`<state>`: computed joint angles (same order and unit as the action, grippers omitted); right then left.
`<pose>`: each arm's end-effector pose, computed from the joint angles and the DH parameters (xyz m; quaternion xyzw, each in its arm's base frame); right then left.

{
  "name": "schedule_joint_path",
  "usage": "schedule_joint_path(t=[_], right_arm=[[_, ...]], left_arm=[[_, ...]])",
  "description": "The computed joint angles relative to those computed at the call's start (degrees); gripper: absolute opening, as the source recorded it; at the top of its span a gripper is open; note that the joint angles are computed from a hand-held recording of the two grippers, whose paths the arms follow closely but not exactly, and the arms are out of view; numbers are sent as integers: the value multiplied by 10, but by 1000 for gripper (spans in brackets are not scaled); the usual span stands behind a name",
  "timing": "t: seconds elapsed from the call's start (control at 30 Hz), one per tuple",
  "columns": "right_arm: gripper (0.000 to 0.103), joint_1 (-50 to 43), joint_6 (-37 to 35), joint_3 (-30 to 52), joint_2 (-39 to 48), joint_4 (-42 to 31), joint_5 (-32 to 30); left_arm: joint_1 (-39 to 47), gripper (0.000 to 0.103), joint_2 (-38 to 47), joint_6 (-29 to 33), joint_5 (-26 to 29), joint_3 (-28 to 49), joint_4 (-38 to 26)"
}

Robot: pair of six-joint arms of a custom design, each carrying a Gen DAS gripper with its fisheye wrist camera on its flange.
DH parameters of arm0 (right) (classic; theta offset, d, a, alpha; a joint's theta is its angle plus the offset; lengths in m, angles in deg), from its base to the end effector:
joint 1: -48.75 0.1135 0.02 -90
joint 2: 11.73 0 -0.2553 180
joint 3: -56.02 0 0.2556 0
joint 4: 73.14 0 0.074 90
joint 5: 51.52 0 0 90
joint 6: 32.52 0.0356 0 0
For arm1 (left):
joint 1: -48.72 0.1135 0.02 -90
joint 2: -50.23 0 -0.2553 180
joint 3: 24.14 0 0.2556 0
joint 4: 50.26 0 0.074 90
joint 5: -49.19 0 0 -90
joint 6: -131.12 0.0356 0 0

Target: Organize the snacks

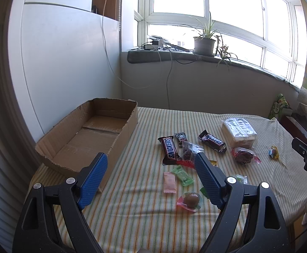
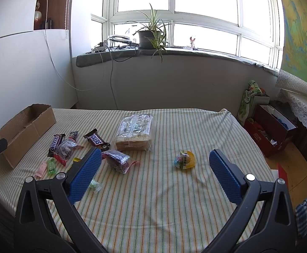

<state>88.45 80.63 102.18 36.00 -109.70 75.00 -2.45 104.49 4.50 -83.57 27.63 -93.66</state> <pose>0.1555 0.1016 0.2321 0.0127 0.8648 -0.0239 0.5013 0.1417 -0.1375 0.2377 -0.0265 0.8734 0.0010 0.4862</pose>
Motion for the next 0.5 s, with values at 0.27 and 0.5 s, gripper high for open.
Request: schedule_joint_path(t=[0.27,0.5], right_arm=[[103,-1,1,-2,-1,2,-2],[103,-2,0,-4,1,6,-4]], left_arm=[[-1,84,3,-1,0,0,0],[-1,84,2,-2,0,-1,1]])
